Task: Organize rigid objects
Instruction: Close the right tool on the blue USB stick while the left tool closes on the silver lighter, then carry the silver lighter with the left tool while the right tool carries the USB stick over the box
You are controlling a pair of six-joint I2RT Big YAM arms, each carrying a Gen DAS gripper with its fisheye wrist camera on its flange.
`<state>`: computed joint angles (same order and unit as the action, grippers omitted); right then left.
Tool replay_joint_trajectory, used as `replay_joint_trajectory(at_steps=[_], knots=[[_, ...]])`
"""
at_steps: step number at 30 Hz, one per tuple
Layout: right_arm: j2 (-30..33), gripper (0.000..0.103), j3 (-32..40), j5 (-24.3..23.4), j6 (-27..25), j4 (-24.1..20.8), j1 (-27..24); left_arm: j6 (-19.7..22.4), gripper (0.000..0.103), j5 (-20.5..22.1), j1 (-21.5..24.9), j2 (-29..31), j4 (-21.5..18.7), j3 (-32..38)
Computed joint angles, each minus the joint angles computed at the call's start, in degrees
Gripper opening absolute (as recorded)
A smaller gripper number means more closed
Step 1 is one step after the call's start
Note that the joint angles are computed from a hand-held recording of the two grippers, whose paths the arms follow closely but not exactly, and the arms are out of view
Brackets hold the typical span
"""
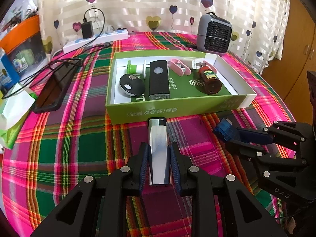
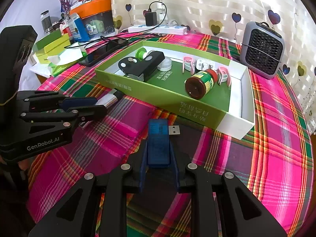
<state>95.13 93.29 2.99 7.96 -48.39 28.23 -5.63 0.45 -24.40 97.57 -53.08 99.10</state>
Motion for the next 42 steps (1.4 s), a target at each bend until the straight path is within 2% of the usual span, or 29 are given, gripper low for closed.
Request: replay_joint_trajectory(at_steps=[13,28,42], knots=[[-1.21,0.023,-1.2,0.02,1.38,1.23,0.22,-0.38,0.022,0.36,-0.1,-0.78,0.24,-0.48],[-3.5,0.023,-1.92,2.46,2.64,2.58,0.7,-0.18,0.022,0.2,-0.47,-2.85,1.62,-1.03],[-3.13,0.023,0.87,3.74,3.0,3.06,0.23,-0.07,0.022,0.32,-0.26,-2.43,2.08,1.02]])
